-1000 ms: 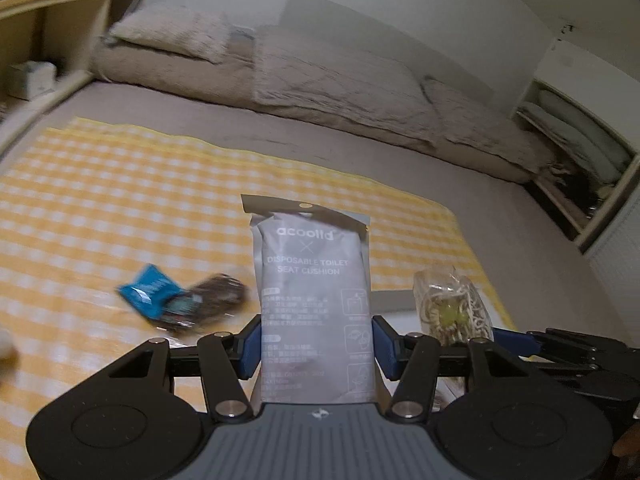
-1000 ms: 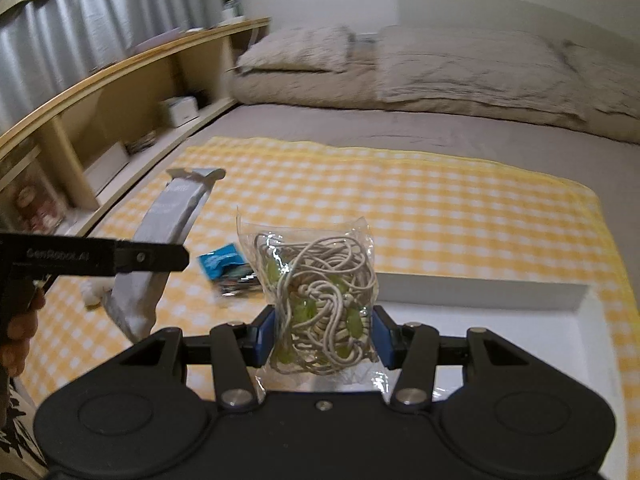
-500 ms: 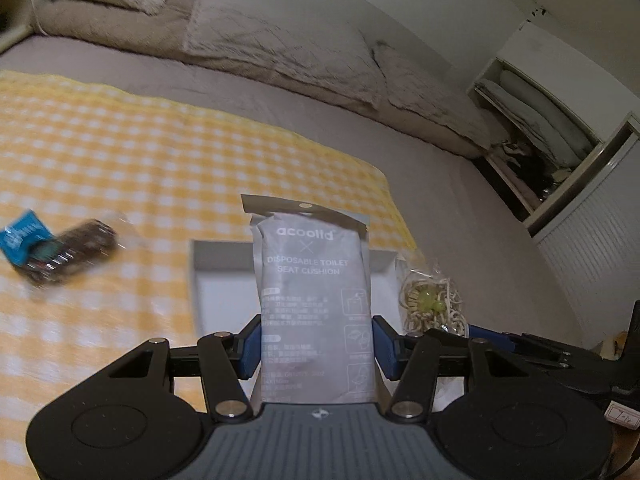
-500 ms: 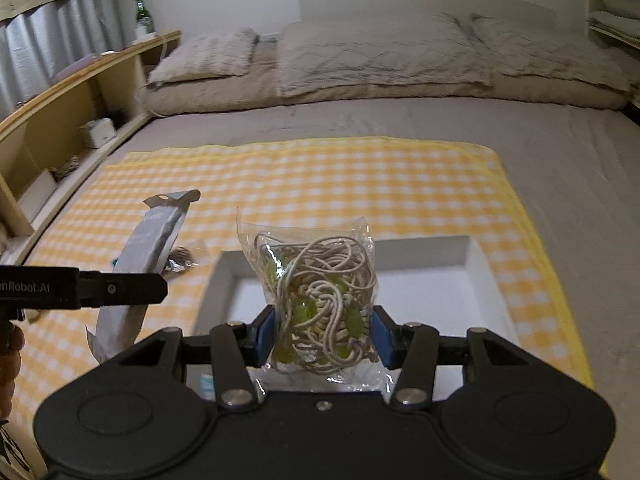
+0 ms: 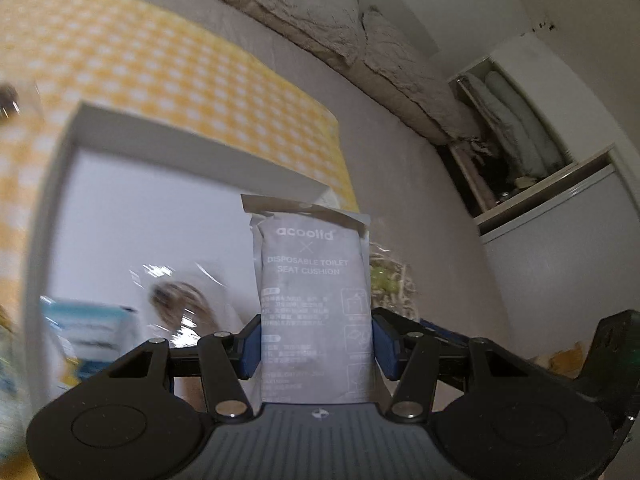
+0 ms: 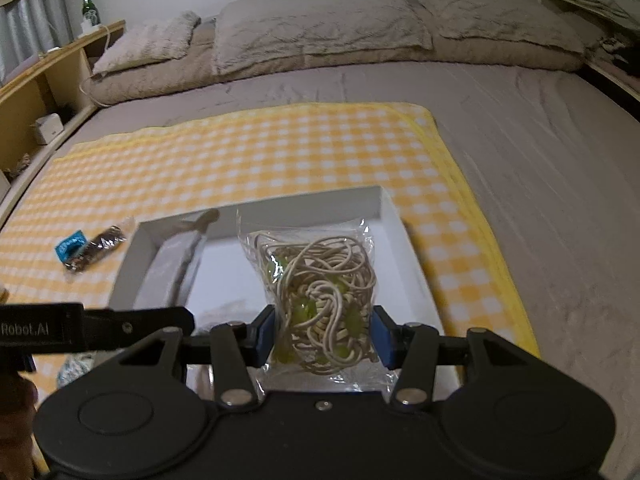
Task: Organize soft objects
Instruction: 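Lower the grey packet into the box with the left tool while the right tool holds the cable bag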
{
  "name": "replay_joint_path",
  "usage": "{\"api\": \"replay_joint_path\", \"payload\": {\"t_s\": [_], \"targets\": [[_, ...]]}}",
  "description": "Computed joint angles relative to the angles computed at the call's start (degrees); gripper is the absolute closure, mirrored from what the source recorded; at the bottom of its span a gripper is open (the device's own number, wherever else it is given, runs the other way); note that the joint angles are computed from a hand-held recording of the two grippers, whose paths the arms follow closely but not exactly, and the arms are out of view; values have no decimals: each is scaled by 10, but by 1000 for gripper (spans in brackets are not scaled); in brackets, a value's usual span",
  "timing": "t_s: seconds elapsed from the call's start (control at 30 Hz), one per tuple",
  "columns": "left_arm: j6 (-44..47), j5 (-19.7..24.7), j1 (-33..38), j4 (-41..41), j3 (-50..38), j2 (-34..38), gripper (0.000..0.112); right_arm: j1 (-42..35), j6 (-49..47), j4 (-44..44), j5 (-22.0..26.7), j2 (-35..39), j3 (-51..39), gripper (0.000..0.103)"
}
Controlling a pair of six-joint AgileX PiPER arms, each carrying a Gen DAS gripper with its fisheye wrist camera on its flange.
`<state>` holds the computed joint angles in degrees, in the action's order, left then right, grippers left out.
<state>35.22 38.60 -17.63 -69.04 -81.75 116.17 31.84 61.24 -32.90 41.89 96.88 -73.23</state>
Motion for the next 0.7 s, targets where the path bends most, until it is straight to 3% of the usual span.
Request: {"api": "replay_joint_path", "payload": {"t_s": [0.27, 0.7], "targets": [[90, -42, -39, -155, 8, 49, 56, -23, 3, 8, -18, -20, 44, 53], [-2, -96, -62, -66, -19, 86, 56, -53, -60, 65, -34, -12, 62, 53]]}}
